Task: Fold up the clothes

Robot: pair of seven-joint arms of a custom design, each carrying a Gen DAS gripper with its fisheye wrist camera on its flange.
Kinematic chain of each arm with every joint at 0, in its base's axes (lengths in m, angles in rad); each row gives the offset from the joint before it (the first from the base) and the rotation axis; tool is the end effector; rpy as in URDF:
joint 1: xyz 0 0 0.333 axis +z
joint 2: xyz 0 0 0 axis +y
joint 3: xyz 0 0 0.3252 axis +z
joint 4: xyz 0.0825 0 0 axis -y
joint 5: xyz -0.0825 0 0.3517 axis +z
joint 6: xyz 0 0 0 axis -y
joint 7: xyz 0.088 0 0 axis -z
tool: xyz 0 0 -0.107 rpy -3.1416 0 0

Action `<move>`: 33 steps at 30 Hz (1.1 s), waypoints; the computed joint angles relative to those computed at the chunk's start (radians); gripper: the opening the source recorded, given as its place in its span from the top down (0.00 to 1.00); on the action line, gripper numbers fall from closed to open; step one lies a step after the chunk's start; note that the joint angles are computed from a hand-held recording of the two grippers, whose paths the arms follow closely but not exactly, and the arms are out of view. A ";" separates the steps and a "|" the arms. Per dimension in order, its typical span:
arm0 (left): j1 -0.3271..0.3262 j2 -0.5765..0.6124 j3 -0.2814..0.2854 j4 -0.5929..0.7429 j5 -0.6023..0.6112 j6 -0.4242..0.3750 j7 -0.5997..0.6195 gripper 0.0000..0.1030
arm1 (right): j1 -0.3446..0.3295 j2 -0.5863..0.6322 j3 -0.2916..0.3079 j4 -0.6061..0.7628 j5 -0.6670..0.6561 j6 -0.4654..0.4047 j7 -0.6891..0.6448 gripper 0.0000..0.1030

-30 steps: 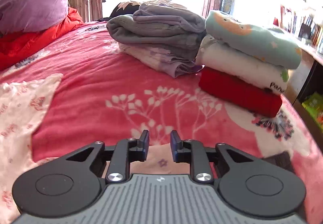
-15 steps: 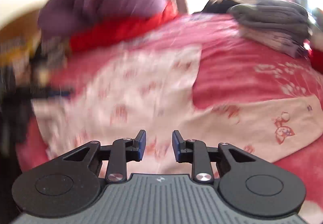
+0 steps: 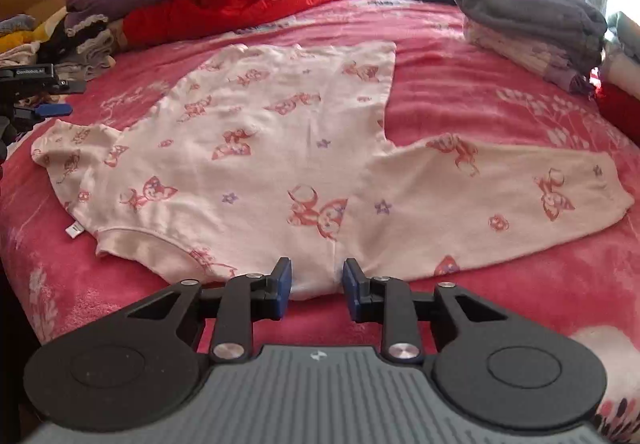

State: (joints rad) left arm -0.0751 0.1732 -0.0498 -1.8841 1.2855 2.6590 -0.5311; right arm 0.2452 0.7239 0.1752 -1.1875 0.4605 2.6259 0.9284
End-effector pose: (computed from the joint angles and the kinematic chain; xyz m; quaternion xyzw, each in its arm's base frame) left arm 0.6025 -0.1012 0.4916 -0.8361 0.2600 -0.3615 0.3205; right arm 0.7263 0.2602 0.4606 -0.8201 0.4041 -0.1277 0.3844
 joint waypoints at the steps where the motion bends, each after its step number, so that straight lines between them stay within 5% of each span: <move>1: -0.001 -0.023 0.007 -0.026 0.008 -0.025 -0.046 0.53 | -0.019 -0.015 0.032 -0.029 0.037 0.035 -0.031 0.71; 6: 0.047 -0.119 0.000 -0.148 -0.029 -0.094 -0.168 0.53 | -0.068 -0.063 0.134 -0.121 0.175 0.129 -0.194 0.71; 10: 0.085 -0.129 -0.008 -0.156 -0.004 -0.036 -0.113 0.53 | -0.082 -0.083 0.205 -0.136 0.274 0.112 -0.361 0.72; 13: 0.086 -0.120 -0.022 -0.135 -0.042 -0.086 0.025 0.52 | -0.034 -0.069 0.207 -0.092 0.293 0.064 -0.427 0.74; 18: 0.125 -0.139 -0.001 -0.187 -0.132 -0.024 -0.020 0.52 | 0.083 -0.014 0.175 0.022 0.251 -0.017 -0.462 0.74; 22: 0.147 -0.130 0.003 -0.195 -0.238 0.002 0.087 0.52 | 0.178 0.086 0.136 0.192 0.181 -0.091 -0.389 0.74; 28: 0.167 -0.090 0.018 -0.143 -0.215 0.046 0.351 0.52 | 0.266 0.258 0.083 0.476 0.060 -0.241 -0.226 0.74; 33: 0.175 -0.037 0.021 -0.093 -0.347 0.079 0.678 0.52 | 0.260 0.253 0.086 0.444 0.052 -0.226 -0.195 0.74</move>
